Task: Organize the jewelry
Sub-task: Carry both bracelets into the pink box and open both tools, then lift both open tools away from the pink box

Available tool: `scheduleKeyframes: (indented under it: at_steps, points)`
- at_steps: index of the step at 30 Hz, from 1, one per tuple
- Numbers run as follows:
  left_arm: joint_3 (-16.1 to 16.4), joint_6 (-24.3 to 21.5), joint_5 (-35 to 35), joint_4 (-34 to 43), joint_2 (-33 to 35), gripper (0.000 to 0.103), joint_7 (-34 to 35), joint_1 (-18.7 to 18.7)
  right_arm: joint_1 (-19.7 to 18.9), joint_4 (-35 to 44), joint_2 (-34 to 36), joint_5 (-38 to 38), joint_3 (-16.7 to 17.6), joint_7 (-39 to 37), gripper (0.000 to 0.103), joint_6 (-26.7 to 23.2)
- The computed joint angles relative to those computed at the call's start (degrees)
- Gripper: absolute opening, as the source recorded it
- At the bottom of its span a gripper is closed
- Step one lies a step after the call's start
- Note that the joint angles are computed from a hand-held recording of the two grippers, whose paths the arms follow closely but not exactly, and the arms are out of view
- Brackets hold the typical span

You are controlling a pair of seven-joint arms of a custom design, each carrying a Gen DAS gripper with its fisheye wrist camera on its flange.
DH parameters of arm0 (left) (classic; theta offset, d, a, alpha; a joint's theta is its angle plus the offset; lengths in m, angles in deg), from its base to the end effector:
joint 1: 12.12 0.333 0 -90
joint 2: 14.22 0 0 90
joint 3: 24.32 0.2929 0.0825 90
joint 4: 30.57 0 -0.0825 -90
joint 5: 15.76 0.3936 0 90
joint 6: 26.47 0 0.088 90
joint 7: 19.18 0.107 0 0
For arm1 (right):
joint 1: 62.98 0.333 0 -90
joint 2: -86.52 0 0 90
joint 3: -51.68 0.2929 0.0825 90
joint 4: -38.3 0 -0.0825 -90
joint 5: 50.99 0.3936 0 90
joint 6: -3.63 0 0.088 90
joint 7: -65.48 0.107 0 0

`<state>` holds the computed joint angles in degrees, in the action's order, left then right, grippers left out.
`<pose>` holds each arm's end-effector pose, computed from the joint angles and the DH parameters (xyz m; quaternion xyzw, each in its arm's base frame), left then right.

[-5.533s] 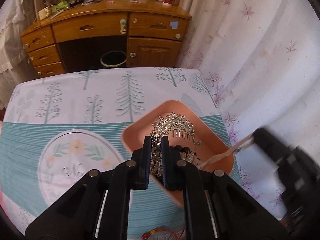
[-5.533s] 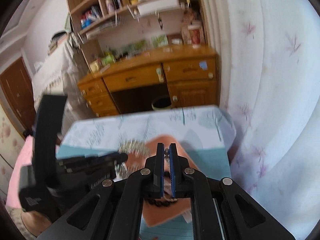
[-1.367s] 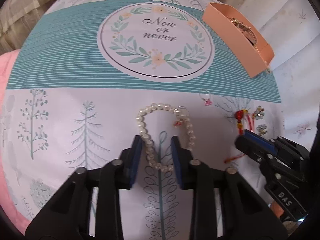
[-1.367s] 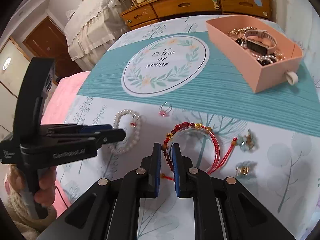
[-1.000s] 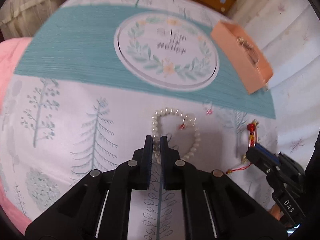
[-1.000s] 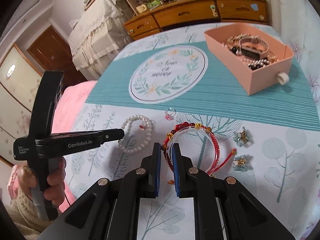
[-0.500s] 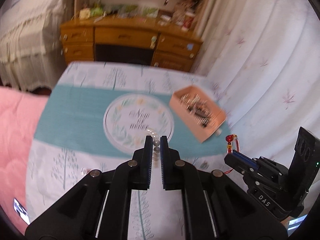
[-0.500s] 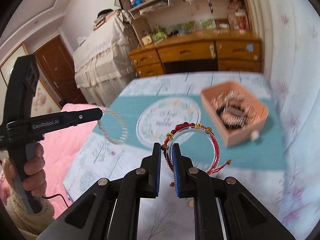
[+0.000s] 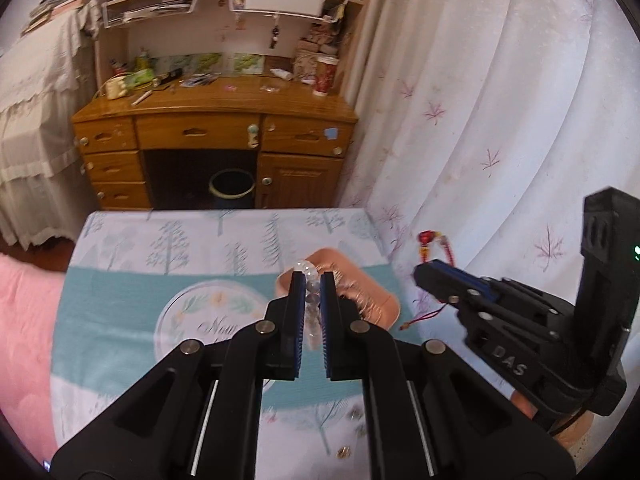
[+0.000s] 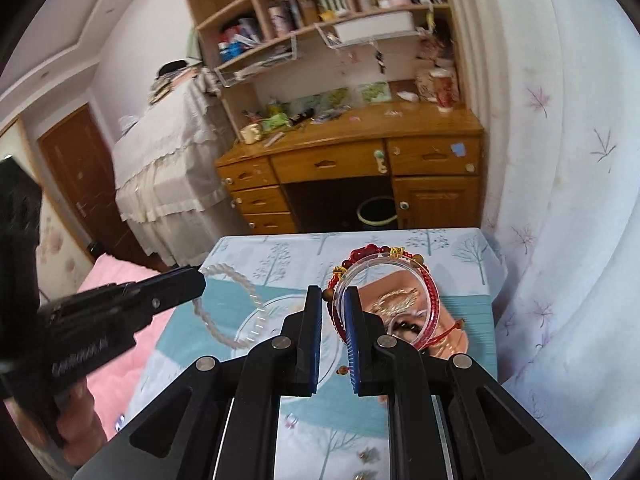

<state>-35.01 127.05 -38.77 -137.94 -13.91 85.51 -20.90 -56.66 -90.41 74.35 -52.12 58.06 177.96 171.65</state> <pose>0.5900 -0.1955 0.5708 -0.5374 0.7365 -0.3837 0.1465 0.5323 0.1247 0.5361 -0.5894 0.6814 -0.2148 0.3770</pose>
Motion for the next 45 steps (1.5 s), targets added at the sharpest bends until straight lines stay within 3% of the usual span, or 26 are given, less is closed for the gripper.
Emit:
scheduleKeyframes:
  at_steps: [7,14,19,22,26,29,31,32,34,35,36,41,44,45]
  points:
    - [-2.12,-1.15,13.96,15.81,17.95,0.005,-9.29,-1.75,1.8,9.47,11.63,11.87,-5.63,-11.3,0.011,-6.08]
    - [-3.18,-6.76,22.98,31.07,34.82,0.005,-13.99,-3.81,1.06,10.53,20.49,22.68,-5.9,-20.0,0.011,-6.55]
    - [-2.66,-8.3,26.12,35.78,40.81,0.005,-16.48,-4.72,-0.86,11.34,25.13,30.49,-4.19,-25.22,0.011,-4.46]
    - [-3.0,-10.26,26.37,38.59,43.49,0.005,-17.48,-4.63,-0.58,12.37,27.33,31.0,-4.28,-25.4,0.011,-2.72]
    - [-3.94,-9.73,25.31,38.98,44.47,0.005,-17.72,-3.7,-3.71,13.41,28.92,40.44,-0.02,-32.62,0.011,0.3]
    - [-3.33,-8.07,25.82,38.54,44.53,0.005,-18.89,-3.86,-2.67,14.79,30.31,41.46,-0.57,-32.19,0.011,3.27]
    - [-3.45,-9.35,25.91,39.84,45.03,0.005,-18.88,-3.74,-3.72,15.3,30.46,43.45,0.9,-33.74,0.012,3.68]
    - [-3.24,-10.54,26.07,40.98,45.6,0.005,-19.12,-3.89,-4.74,15.91,30.71,44.91,1.95,-35.49,0.016,2.71]
    - [-3.29,-12.73,25.9,42.78,46.45,0.006,-19.06,-3.76,-5.91,17.05,31.12,47.48,2.82,-37.84,0.051,-0.03]
    - [-3.32,-13.92,25.74,43.54,46.73,0.006,-19.02,-3.68,-6.59,16.6,30.7,50.55,3.91,-40.1,0.058,0.69]
    - [-3.38,-14.4,25.41,43.83,46.84,0.006,-19.09,-3.48,-7.14,16.38,30.54,53.75,4.87,-42.7,0.062,1.9]
    - [-3.89,-14.18,24.17,40.78,44.57,0.007,-19.06,-2.16,-7.06,14.97,28.51,61.68,5.04,-49.21,0.062,2.15]
    - [-4.27,-12.5,23.43,36.77,41.88,0.026,-18.27,-1.16,-5.75,13.35,26.58,65.27,3.97,-52.11,0.062,2.45]
    - [-4.31,-11.61,23.29,35.14,40.79,0.037,-18.18,-0.91,-5.24,12.9,26.04,66.4,3.59,-53.04,0.062,2.7]
